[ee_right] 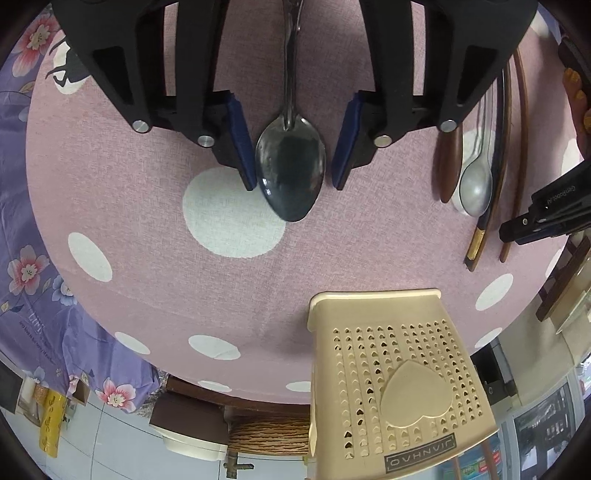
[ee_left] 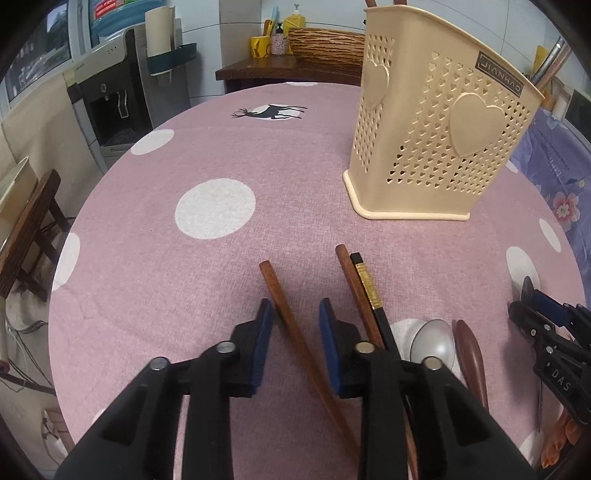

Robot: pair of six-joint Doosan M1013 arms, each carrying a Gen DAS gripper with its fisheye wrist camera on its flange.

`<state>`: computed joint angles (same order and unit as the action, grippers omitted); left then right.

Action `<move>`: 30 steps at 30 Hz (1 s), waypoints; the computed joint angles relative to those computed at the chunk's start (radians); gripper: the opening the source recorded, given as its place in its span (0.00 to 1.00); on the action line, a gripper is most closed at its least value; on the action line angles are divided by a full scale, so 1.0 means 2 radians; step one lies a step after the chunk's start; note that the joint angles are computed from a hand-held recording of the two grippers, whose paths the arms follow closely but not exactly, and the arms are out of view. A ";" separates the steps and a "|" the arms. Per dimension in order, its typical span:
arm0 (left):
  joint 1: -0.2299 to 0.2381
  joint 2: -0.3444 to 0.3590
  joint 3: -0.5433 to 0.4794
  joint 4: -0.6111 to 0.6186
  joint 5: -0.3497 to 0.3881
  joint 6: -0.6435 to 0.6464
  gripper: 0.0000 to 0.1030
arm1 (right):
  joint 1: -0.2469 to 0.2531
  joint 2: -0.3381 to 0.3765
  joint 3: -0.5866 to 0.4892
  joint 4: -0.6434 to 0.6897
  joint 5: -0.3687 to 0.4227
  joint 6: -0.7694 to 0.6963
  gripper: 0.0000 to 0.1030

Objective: Organize utensils
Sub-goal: 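Close the right tool on a metal spoon while the left tool grasps a brown chopstick, then lift the spoon and chopstick and carry both over the cream holder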

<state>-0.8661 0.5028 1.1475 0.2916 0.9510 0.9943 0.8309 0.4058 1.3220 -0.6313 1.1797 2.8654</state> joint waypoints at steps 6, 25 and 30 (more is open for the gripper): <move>0.001 0.004 -0.007 -0.003 0.002 0.007 0.10 | -0.003 0.001 -0.001 0.004 -0.005 -0.011 0.37; -0.002 -0.040 0.026 0.009 -0.076 -0.017 0.08 | 0.026 -0.035 0.010 -0.087 -0.045 0.057 0.37; -0.004 -0.066 0.041 0.031 -0.115 -0.031 0.08 | 0.037 -0.047 0.007 -0.113 -0.049 0.075 0.37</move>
